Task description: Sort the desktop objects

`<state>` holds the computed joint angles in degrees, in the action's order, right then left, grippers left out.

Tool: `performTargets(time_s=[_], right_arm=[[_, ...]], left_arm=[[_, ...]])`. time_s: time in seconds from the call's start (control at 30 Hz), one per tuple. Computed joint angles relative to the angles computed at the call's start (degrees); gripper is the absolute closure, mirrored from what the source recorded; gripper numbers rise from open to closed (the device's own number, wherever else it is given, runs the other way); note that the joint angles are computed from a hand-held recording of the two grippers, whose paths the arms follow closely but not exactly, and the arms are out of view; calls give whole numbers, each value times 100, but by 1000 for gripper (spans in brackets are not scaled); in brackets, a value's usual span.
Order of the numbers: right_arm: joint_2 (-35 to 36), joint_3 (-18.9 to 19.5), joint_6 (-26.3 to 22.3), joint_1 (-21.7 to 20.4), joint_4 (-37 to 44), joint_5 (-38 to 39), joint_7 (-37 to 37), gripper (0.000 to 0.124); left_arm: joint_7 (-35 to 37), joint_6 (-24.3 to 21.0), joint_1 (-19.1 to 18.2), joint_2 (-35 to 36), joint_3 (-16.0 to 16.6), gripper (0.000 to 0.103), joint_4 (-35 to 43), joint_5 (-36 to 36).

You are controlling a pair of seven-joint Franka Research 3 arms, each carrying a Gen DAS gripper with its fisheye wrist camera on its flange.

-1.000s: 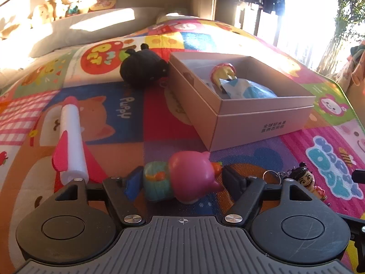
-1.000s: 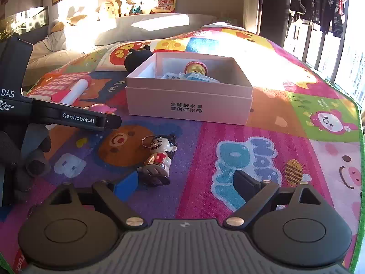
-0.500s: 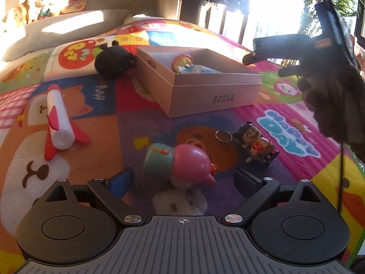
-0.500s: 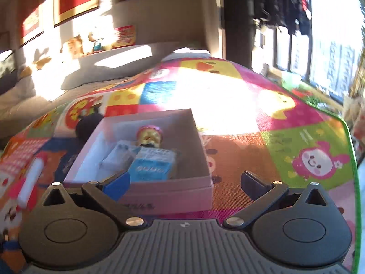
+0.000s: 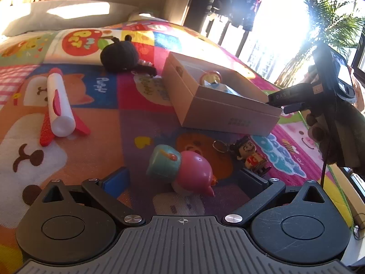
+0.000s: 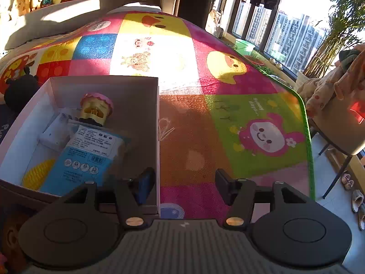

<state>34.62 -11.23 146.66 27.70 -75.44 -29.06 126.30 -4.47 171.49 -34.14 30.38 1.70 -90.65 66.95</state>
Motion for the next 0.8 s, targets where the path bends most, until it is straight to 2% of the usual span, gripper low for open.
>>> performTargets(time_s=[0.07, 0.1, 0.23, 0.27, 0.33, 0.47, 0.53, 0.57, 0.6, 0.67, 0.73, 0.8], right_arm=[[-16, 19, 1, -3, -9, 23, -2, 68], [17, 87, 13, -48, 44, 108, -80, 74], [335, 273, 72, -93, 463, 424, -513, 83], [450, 217, 121, -11, 591, 380, -557, 81], [659, -167, 174, 320, 792, -16, -291, 81], [828, -35, 429, 218, 1028, 196, -542, 82], [631, -238, 788, 351, 674, 73, -334, 81], [415, -452, 1095, 498, 305, -128, -84, 74], [224, -669, 1361, 658, -22, -346, 206, 58], [-290, -1246, 2110, 1075, -874, -956, 1074, 41], [-774, -1462, 2688, 1242, -1579, -1329, 1474, 35], [-1162, -1721, 3230, 1436, -2188, -1658, 1766, 21]], left_arm=[[-45, 14, -14, -10, 22, 0, -12, 22], [-45, 13, -12, -10, 20, 0, -12, 23], [105, -143, -1, -7, -56, 0, 6, -57], [144, -159, 11, -5, -73, 0, 7, -85], [189, -190, 12, 0, -87, 0, 15, -117], [387, -320, 17, 7, -147, 0, 35, -235], [523, -408, 24, 13, -189, 0, 48, -316], [605, -466, 26, 18, -213, 0, 62, -364], [682, -536, 20, 22, -233, 0, 77, -408], [874, -707, 16, 36, -289, 0, 121, -520], [1096, -871, 15, 63, -350, 0, 183, -641], [1359, -1005, 16, 105, -409, 0, 270, -753]])
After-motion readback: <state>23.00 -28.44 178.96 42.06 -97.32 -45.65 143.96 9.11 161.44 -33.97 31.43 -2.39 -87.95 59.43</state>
